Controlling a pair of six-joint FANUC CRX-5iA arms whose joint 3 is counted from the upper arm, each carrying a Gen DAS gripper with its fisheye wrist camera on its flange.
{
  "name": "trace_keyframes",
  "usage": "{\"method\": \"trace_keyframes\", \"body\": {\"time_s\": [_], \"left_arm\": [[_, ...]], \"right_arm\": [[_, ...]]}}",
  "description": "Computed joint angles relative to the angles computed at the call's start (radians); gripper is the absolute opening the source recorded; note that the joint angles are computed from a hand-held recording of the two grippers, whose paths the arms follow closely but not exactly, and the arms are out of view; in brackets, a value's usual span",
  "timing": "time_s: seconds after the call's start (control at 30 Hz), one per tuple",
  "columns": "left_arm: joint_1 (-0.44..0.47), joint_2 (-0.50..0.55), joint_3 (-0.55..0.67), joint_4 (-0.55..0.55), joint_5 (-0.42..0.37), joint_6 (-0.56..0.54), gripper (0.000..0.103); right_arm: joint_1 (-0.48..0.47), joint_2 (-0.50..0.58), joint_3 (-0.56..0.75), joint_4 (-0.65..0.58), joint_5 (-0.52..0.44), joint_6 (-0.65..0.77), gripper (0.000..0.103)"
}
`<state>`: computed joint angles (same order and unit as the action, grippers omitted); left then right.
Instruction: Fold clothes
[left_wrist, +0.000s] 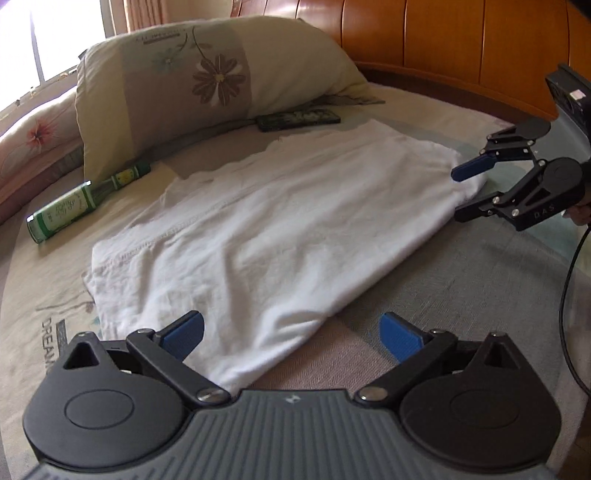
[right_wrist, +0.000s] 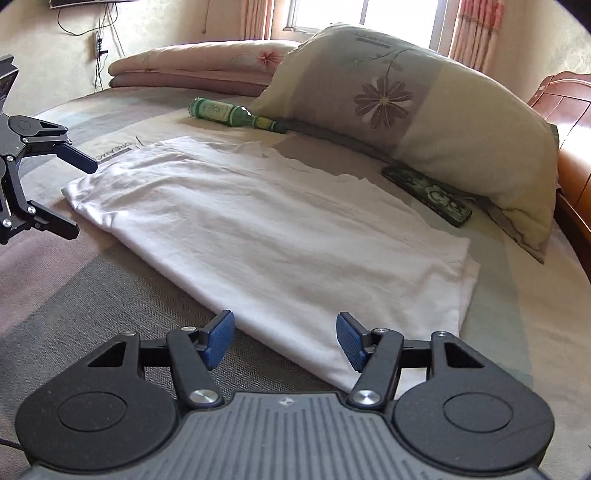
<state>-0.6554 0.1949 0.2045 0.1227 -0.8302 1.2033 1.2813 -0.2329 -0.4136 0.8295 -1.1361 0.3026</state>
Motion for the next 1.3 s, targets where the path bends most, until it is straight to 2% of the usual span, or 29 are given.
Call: {"method": "trace_keyframes", "body": {"time_s": [0.1, 0.23, 0.37, 0.5, 0.6, 0.73, 0.83, 0.93, 1.1, 1.3], "left_arm": [[-0.021, 0.026, 0.071, -0.159, -0.106, 0.150, 0.100], [-0.047, 0.004, 0.068, -0.244, -0.074, 0.124, 0.101], [-0.147, 0.068, 0.158, -0.382, -0.075, 0.063, 0.101], [-0.220, 0.119, 0.215, -0.507, -0.024, 0.032, 0.102], [-0.242, 0.130, 0.227, -0.573, 0.012, -0.044, 0.103], [-0.246, 0.095, 0.193, -0.686, 0.020, -0.067, 0.103], [-0.228, 0.071, 0.190, -0.753, -0.043, 0.004, 0.103], [-0.204, 0.062, 0.199, -0.764, -0.100, 0.047, 0.103], [-0.232, 0.036, 0.145, -0.807, -0.019, -0.013, 0.102], [-0.274, 0.092, 0.171, -0.830, 0.065, 0.007, 0.102]], "right_arm": [[0.019, 0.011, 0.013, -0.018, -0.101, 0.017, 0.066], [0.068, 0.047, 0.019, 0.028, -0.209, 0.119, 0.070], [0.058, 0.135, 0.055, 0.083, -0.168, 0.245, 0.071], [0.025, 0.232, 0.095, 0.176, -0.106, 0.341, 0.071], [-0.002, 0.288, 0.125, 0.233, -0.078, 0.407, 0.072], [-0.015, 0.270, 0.091, 0.270, -0.091, 0.423, 0.080], [-0.014, 0.234, 0.055, 0.252, -0.155, 0.392, 0.080], [-0.008, 0.196, 0.023, 0.227, -0.210, 0.367, 0.080], [0.014, 0.198, -0.005, 0.256, -0.244, 0.378, 0.080], [-0.003, 0.250, -0.001, 0.336, -0.197, 0.354, 0.080]]}}
